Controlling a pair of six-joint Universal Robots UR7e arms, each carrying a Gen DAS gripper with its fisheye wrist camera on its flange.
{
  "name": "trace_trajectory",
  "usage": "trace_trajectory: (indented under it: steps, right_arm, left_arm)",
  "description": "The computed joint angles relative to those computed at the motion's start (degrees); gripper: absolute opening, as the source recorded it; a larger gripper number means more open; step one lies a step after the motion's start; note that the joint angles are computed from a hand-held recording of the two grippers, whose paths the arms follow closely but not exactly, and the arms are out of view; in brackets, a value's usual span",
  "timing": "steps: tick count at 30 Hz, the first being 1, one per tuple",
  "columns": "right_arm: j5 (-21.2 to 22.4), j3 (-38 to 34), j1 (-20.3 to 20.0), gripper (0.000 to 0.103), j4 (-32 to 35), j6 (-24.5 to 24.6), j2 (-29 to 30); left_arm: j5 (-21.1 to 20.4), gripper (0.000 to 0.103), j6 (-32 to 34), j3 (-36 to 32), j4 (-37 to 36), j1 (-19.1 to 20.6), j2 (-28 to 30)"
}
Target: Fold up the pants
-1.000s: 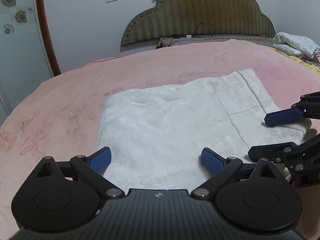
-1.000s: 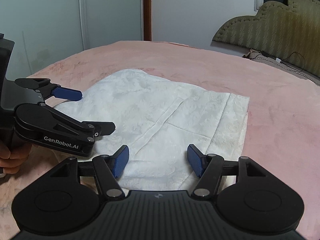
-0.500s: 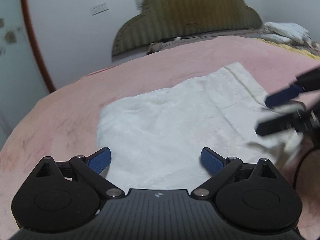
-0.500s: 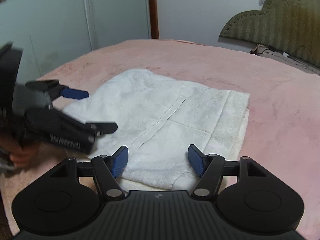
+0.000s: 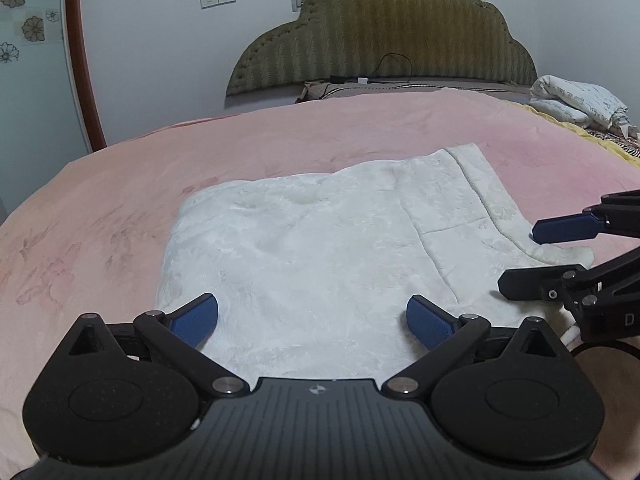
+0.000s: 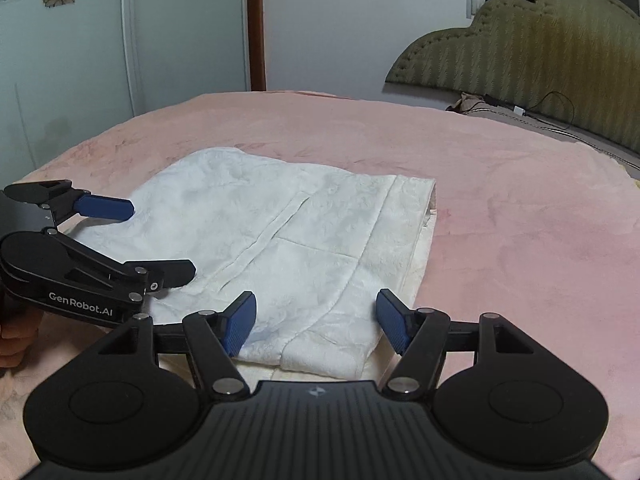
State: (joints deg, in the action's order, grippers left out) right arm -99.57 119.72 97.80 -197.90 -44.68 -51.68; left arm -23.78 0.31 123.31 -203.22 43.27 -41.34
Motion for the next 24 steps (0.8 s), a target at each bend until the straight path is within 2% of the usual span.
trace_trajectory:
  steps: [4, 7, 11, 14, 16, 20, 24]
  right_arm:
    - [-1.37, 0.42, 0.23, 0.068, -1.53, -1.36, 0.47]
    - [-0.64, 0.96, -0.41, 0.069, -1.42, -0.12, 0.04]
    - [1.13, 2.31, -1.46, 0.072, -3.46, 1.57, -0.24]
    - [2.94, 4.93, -2.25, 0.072, -9.03, 1.09, -0.80]
    - [4.33, 6.32, -2.84, 0.072, -11.21, 0.71, -1.69]
    - [4.96, 6.66, -2.97, 0.073, -12.68, 3.08, -3.36]
    - [2.56, 6.63, -4.09, 0.074, -9.71, 6.92, -5.07]
  left_arm:
    - [0.32, 0.103, -0.35, 0.09, -0.36, -0.15, 0.21]
    - [0.62, 0.103, 0.83, 0.08, -2.28, -0.26, 0.92]
    - [0.95, 0.103, 5.22, 0.08, -9.09, -0.37, 2.92]
    - [0.74, 0.102, 8.20, 0.25, -13.26, -0.52, 3.85]
    - [-1.87, 0.098, 10.30, 1.02, -13.90, -0.50, 2.96]
    - [-8.85, 0.096, 19.12, 2.31, -14.42, -1.05, 1.43]
    - [-13.30, 0.092, 29.84, 1.24, -14.77, -2.21, 3.12]
